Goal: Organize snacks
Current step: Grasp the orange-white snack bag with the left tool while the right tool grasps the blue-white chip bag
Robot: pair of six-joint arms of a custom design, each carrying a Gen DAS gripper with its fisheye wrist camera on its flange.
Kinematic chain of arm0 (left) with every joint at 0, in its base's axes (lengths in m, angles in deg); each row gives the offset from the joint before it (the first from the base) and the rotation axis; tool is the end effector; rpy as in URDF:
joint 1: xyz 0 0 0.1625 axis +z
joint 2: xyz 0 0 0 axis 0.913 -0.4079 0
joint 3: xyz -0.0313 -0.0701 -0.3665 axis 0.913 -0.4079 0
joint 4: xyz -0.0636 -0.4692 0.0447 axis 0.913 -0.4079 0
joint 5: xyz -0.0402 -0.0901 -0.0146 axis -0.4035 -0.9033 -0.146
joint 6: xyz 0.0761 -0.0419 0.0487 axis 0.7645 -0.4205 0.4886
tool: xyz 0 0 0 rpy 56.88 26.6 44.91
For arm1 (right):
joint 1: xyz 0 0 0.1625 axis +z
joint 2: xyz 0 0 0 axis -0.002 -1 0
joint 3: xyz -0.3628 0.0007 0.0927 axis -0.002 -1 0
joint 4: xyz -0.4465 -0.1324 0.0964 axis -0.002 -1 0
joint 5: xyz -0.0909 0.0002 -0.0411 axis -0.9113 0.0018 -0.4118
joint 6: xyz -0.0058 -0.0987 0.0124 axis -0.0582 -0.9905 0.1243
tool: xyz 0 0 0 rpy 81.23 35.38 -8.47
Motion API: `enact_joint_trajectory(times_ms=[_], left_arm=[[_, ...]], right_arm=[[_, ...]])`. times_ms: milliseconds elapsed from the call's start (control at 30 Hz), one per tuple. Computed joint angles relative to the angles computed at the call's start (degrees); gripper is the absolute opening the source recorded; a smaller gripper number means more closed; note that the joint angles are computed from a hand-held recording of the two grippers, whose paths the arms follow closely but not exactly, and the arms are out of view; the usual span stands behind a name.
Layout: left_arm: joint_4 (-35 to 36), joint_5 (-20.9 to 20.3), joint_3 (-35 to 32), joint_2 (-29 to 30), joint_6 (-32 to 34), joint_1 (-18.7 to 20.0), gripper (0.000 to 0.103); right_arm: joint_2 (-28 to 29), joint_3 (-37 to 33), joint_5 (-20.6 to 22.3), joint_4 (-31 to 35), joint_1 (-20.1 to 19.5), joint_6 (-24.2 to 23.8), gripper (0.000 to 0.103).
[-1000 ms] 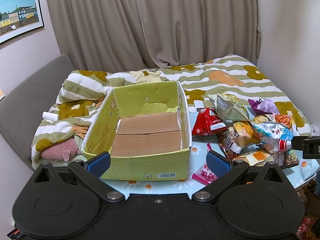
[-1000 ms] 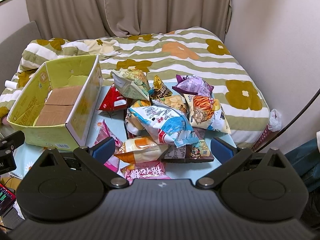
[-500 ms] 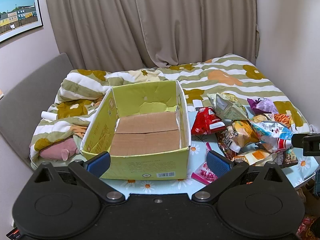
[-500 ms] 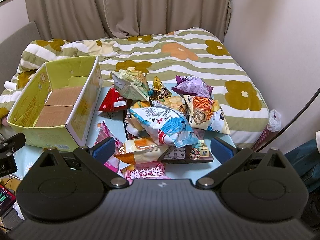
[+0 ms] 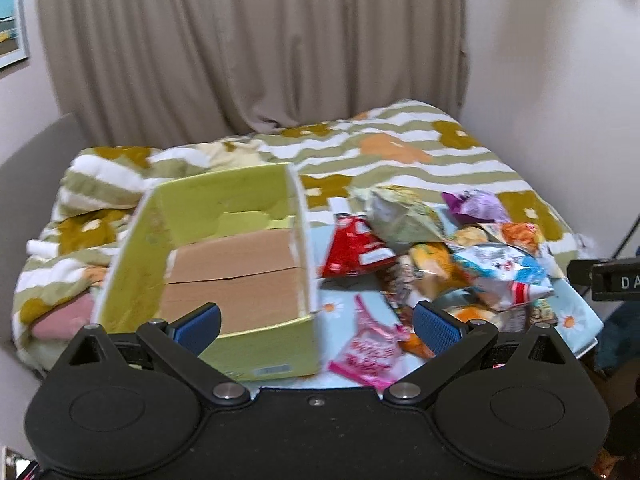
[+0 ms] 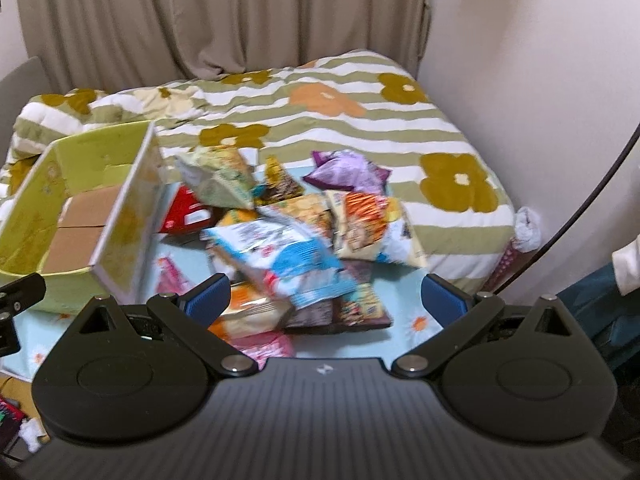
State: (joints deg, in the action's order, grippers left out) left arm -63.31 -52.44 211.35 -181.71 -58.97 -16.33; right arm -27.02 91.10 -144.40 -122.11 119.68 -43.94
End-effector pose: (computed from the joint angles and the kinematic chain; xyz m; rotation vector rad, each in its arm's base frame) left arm -0.1111 -0.4780 0.3483 0.2519 2.0519 -0.9880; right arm 0.3905 -0.5648 0.0490 0.5756 -2.2356 0.8195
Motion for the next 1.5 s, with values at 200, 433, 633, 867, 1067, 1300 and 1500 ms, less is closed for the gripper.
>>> enact_joint_trajectory(times_ms=[200, 433, 633, 867, 1067, 1300, 1500], left_arm=[[-7.88, -6.88, -2.13, 7.28, 7.71, 2.86, 0.103], [-12.94, -13.68, -4.59, 14.69, 14.29, 6.39, 0.103], [-18.64, -17.96, -6.99, 21.26, 25.58, 9.38, 0.103], [-17.36, -20.51, -10.59, 26.11, 29.37, 12.49, 0.098], [-16.35, -22.24, -12.64, 28.68, 30.34, 14.01, 0.096], [-13.89, -22.63, -14.49, 30.34, 29.64, 14.7, 0.074], [-14.4, -22.57, -14.44, 30.55, 31.79, 14.81, 0.058]], right_arm=[[-1.87, 0.12, 7.65, 2.57, -3.77, -2.85, 0.103], [-0.48, -4.81, 18.12, 12.24, -7.79, -6.39, 0.103], [3.75, -11.29, 22.94, 20.9, -10.09, -10.04, 0.103], [7.74, -16.75, 24.77, 27.72, -11.66, -12.49, 0.103], [9.24, -19.61, 25.96, 32.0, -12.66, -12.08, 0.103], [9.25, -20.7, 28.39, 34.89, -13.42, -10.06, 0.097], [8.72, -20.53, 29.56, 34.96, -13.73, -9.52, 0.092]])
